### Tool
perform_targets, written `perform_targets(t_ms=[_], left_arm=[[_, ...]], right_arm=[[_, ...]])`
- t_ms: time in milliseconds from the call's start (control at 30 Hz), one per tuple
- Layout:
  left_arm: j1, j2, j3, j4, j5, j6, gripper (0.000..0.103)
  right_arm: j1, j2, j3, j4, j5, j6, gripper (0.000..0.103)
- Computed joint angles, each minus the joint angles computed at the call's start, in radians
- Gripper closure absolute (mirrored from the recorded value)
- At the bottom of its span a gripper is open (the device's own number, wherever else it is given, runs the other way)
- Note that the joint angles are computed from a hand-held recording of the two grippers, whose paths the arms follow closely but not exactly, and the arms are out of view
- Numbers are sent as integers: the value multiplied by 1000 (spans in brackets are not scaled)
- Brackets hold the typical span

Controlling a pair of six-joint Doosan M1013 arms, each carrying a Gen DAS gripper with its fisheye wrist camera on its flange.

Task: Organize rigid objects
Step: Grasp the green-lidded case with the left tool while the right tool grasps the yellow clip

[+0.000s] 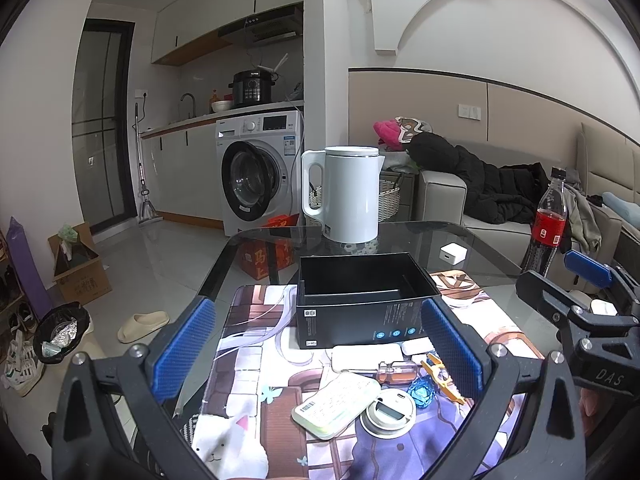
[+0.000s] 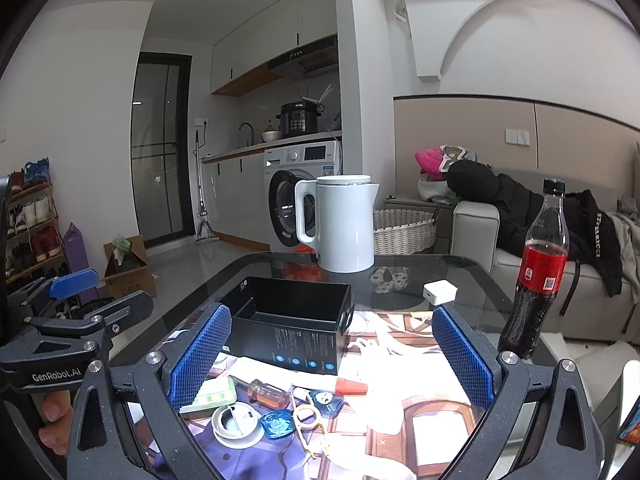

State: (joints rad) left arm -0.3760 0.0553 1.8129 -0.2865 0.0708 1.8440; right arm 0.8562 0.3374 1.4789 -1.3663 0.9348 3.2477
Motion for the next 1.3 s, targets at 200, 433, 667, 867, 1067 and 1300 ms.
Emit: perform_targets(t_ms=[200,433,667,867,1067,1300], left_arm=[[5,7,-15,-42,40,51,0],[17,48,-93,25,214,-13,0],[22,117,-200,131,429,-77,0],[30,164,-258,106,587,-9,6],[27,194,-284,95,682,68,14],[26,213,-300,70,758,129,14]], right_arm=[[-11,-8,-5,34,-27,-13,1],[-46,1,-56,155,-66,-129,1],[-101,51,-154,439,-51,-447,1],[-148,93,-208,697,-21,-701,9],[-171,128,-235,874,35,-866,31],[-183,149,-244,1004,87,-978,45]])
